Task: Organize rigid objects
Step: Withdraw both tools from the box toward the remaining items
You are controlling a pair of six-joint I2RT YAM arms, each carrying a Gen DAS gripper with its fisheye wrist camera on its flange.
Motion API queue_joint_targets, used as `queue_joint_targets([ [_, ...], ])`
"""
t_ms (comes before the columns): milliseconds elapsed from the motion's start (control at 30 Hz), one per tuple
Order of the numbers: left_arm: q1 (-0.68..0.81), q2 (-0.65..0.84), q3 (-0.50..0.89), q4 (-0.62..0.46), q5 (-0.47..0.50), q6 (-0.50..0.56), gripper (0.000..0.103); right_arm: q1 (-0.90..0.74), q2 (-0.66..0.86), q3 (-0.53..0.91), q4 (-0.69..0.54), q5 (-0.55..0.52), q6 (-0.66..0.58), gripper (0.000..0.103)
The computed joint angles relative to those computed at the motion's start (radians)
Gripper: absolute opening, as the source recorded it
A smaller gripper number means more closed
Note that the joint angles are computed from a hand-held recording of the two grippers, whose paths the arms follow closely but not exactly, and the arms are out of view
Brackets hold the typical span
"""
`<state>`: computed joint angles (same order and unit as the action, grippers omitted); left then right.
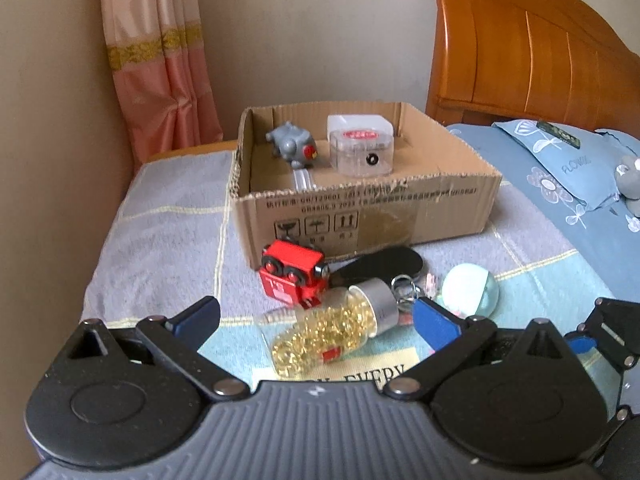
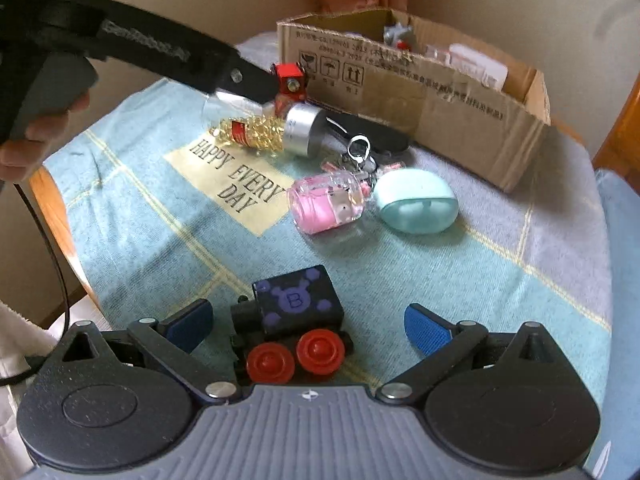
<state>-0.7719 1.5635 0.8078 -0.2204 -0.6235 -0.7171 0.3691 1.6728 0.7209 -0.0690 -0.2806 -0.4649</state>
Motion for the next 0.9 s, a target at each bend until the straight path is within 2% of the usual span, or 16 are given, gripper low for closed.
queue_joint_targets([
  [267,0.012,0.046,-0.001,0.056,0.049,0.003,0.102,-0.060,0.027,0.019,0.046,0.060,0.076,0.103],
  [400,0.023,0.096,0.031,0.057,0.060,0.003,0.102,-0.116,0.072,0.053,0.061,0.052,0.128,0.103],
  [567,0.032,0.165,0.083,0.048,0.023,0.001,0.102,-0.124,0.085,0.038,0.115,0.052,0.141,0.103],
  [733,0.069,0.188,0.095,0.043,0.061,-0.006,0.102,-0.119,0.086,0.032,0.133,0.053,0.146,0.103],
  [900,0.090,0.146,0.029,0.080,0.097,0.010,0.102,-0.124,0.093,0.032,0.143,0.037,0.125,0.103],
])
